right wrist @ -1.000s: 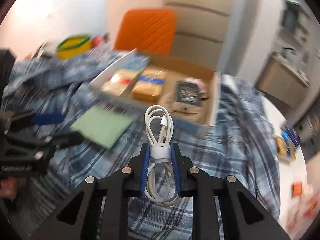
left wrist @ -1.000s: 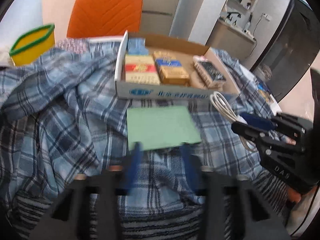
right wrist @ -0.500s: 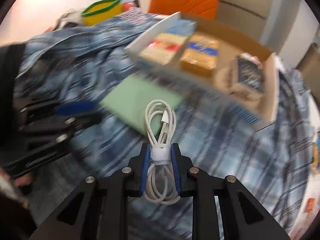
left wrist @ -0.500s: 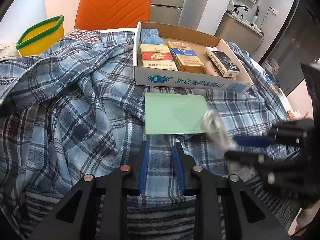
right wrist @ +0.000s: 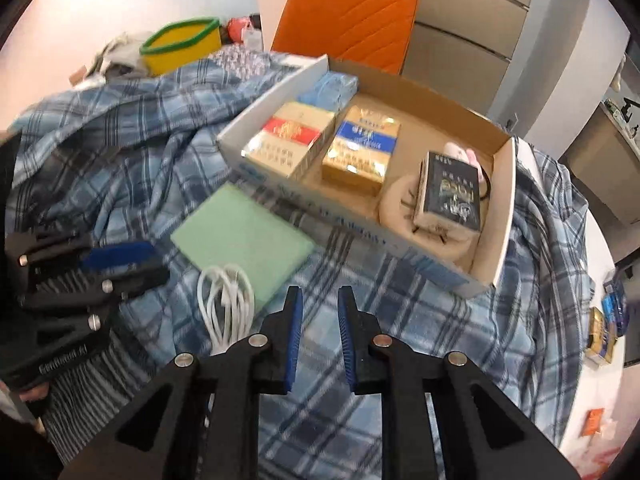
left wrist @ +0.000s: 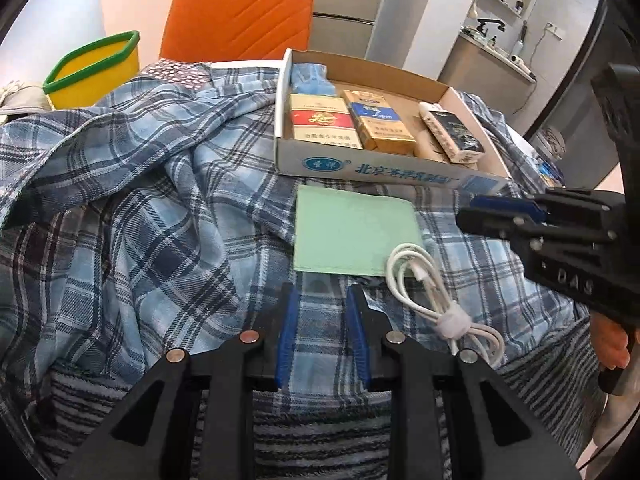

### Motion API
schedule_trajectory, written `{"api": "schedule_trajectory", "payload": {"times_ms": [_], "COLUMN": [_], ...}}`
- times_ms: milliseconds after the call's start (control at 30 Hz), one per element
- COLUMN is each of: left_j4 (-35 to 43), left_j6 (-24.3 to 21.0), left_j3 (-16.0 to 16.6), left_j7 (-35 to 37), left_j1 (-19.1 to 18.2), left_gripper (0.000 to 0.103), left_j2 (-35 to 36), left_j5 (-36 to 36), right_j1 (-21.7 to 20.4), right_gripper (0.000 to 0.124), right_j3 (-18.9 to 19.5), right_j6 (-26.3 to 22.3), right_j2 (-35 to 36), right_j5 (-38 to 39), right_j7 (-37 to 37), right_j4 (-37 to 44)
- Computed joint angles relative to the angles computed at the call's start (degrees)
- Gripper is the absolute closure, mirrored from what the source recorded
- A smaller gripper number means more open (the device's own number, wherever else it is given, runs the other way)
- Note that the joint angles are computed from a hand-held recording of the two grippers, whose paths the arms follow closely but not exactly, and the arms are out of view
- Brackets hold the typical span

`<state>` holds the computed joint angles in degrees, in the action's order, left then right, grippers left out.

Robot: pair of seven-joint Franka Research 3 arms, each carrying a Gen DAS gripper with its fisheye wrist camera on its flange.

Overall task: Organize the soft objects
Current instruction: 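Close the left gripper on the edge of the mint-green card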

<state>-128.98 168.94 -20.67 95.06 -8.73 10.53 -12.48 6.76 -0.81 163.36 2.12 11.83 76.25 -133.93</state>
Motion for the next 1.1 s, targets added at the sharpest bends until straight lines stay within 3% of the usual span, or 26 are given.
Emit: {"api": "schedule_trajectory", "payload": {"times_ms": [167,300,400,467,533,767,933,1100], "left_j4": [1.0,2.2,2.7,3.3,3.9,4.9,5.7,6.6], "left_j6": [-0.3,-1.1,-1.0,-1.3,-2.0,-4.3,-5.3,-5.3], "left_j3": [3.6,0.7,-0.4,-1.1,-0.4,3.0,2.0,3.6], "left_j7": [-6.9,-5.1,-3.8,-2.7,-3.2,-8.1,-7.9,-10.7], "left_j1": [-2.5,0.5,1.5,2.1,1.5,-1.7,-0.8,-2.2], "left_gripper": [0.079,0.079,0.079,0.079,0.079,0.079,0.079,0.079], "left_j2": [1.3,2.5,3.0,3.3,3.7,4.2,4.5,5.0], "left_j5": [7.2,4.6,3.3,2.4,3.2,9.7,9.1,12.6], "right_j1": [-0.8,0.0,-1.2,-4.0,-4.7,-5.8,-5.9,-7.7], "right_gripper": [0.105,0.11,0.11,0.11,0.11,0.11,0.11,0.11], "right_j3": [1.0,0.6,1.5,3.2,2.9,1.9,1.4,2.0], "right_j6": [-0.9,-3.1,-7.1,-14.4,-16.5,-19.3,-19.7,-23.4], "right_j2": [4.2,7.1,8.7,10.6,11.8,14.1,14.7,14.0], "right_j5": [8.3,6.6,11.1,20.2,24.4,27.2,26.8,30.3], "right_j7": [-4.6,-2.4,-4.1,-9.0,-8.9,-8.2,-6.9,-9.9], "right_j4": [4.7,8.1,10.8,14.6,16.4,19.1,19.5,18.8]}}
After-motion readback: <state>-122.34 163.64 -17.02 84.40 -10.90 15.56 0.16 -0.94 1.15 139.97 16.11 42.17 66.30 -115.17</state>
